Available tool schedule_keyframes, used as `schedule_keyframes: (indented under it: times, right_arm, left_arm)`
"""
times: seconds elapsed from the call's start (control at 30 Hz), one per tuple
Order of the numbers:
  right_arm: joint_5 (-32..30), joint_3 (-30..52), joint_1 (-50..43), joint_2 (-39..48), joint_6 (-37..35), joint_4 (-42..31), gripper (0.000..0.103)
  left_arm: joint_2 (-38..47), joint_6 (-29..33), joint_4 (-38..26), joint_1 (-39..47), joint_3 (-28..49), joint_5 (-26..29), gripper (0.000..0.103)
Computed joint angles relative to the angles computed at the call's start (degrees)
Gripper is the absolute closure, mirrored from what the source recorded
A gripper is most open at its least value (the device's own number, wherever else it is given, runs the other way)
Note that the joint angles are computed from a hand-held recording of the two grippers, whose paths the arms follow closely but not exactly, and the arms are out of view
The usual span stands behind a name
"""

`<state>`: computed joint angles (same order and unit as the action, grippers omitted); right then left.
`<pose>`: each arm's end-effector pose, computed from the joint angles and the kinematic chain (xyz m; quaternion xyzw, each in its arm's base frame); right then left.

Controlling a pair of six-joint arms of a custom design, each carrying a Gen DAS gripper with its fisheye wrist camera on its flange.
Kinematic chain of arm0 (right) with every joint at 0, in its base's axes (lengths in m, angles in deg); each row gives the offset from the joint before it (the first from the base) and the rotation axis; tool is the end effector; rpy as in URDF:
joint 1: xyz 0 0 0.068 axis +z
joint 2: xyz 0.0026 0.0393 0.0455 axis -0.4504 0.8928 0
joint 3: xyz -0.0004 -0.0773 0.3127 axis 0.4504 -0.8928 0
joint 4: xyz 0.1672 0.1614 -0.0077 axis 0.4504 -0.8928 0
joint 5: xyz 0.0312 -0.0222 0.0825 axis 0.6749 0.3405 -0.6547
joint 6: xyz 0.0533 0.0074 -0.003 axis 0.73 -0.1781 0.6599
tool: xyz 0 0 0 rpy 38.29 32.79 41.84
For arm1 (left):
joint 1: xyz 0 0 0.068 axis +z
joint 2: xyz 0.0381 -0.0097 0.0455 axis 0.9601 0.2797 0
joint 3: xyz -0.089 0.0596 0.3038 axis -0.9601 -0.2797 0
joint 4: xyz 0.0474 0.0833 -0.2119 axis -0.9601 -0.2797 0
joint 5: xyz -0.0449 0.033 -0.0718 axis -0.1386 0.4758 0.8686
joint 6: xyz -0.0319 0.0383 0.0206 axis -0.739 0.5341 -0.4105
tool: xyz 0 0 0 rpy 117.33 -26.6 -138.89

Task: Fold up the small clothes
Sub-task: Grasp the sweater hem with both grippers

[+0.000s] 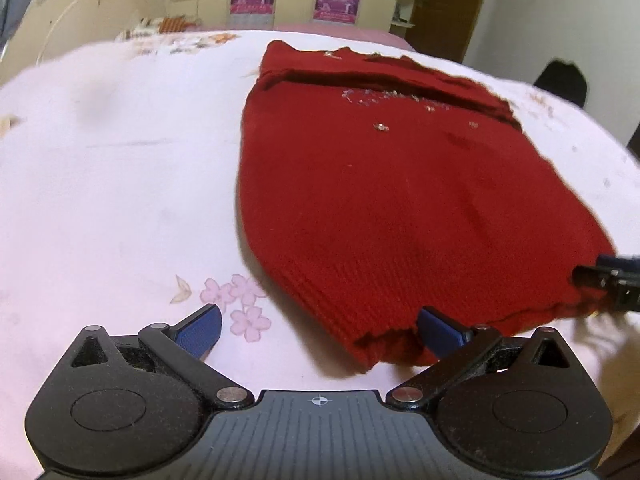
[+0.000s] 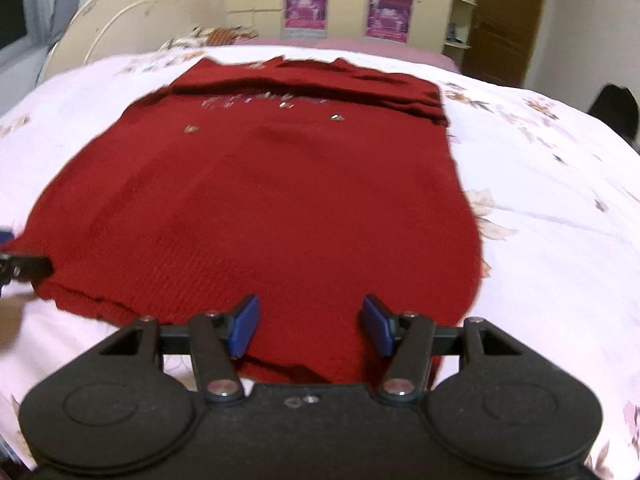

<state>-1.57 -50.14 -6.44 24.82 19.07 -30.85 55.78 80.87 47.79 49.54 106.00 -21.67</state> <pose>0.2191 0.0635 0.1075 0.1752 0.9163 -0.0778 0.3516 0.3723 -0.1758 0.0793 0.2518 0.9071 -0.1607 0.2965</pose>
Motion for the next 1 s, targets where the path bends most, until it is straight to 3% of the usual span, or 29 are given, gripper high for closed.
schedule_keyframes:
  times: [0.03,0.13,0.27,0.3,0.33,0.37,0.5,0.63,0.7,0.73,0.77,0.83,0.9,1.0]
  right_arm:
    - [0.32,-0.71,-0.24,-0.68,1.01,0.16,0.046]
    - [0.84,-3.31,-1.09,-2.43,4.41,1.53,0.047]
    - [0.53,-5.42,-3.24,-3.72,6.94,2.53,0.048]
    - [0.11,-5.87,-4.03,-4.09,7.53,2.60,0.048]
    - [-0.64,-6.71,-5.11,-4.44,8.15,3.27,0.049]
    - [-1.33,-7.57,-6.28,-4.80,8.77,3.85,0.049]
    - [-3.54,-10.34,-10.43,-5.09,11.74,5.95,0.050]
    - [-10.69,-13.72,-16.81,-0.73,12.59,15.35,0.051]
    - [-13.66,-13.72,-17.95,1.57,12.39,18.48,0.058]
    - [-14.31,-12.74,-18.00,1.84,11.71,17.53,0.068]
    - [-15.19,-11.58,-18.04,1.25,11.34,15.68,0.084]
    - [-21.36,-10.56,-20.41,0.61,10.03,14.78,0.097]
    - [-24.11,-9.20,-21.29,-1.14,8.89,11.90,0.097]
    - [-31.00,-10.22,-25.52,-3.27,8.73,15.74,0.098]
  left_arm:
    - [0.02,-1.26,-0.65,0.76,0.44,1.92,0.001]
    - [1.14,-4.75,-4.60,2.51,3.50,7.73,0.017]
    - [2.84,-9.76,-7.72,4.44,6.97,13.03,0.021]
    - [3.28,-11.04,-8.80,5.01,7.95,15.22,0.029]
    - [3.92,-11.59,-10.73,5.36,9.37,16.84,0.046]
    - [4.80,-12.13,-12.83,5.46,10.90,17.95,0.051]
    - [6.17,-13.61,-12.38,5.05,12.21,18.69,0.051]
    - [7.08,-13.28,-13.06,4.18,14.17,18.56,0.051]
    - [6.99,-12.76,-13.28,3.54,14.61,17.70,0.051]
    - [6.78,-12.83,-13.39,3.32,14.59,17.47,0.064]
    - [6.97,-12.45,-15.58,3.25,16.04,17.80,0.100]
    - [7.29,-12.02,-19.57,3.33,17.80,18.74,0.099]
    - [6.73,-10.52,-19.65,2.90,17.54,17.88,0.099]
    - [5.41,-11.26,-17.21,2.92,18.04,18.76,0.099]
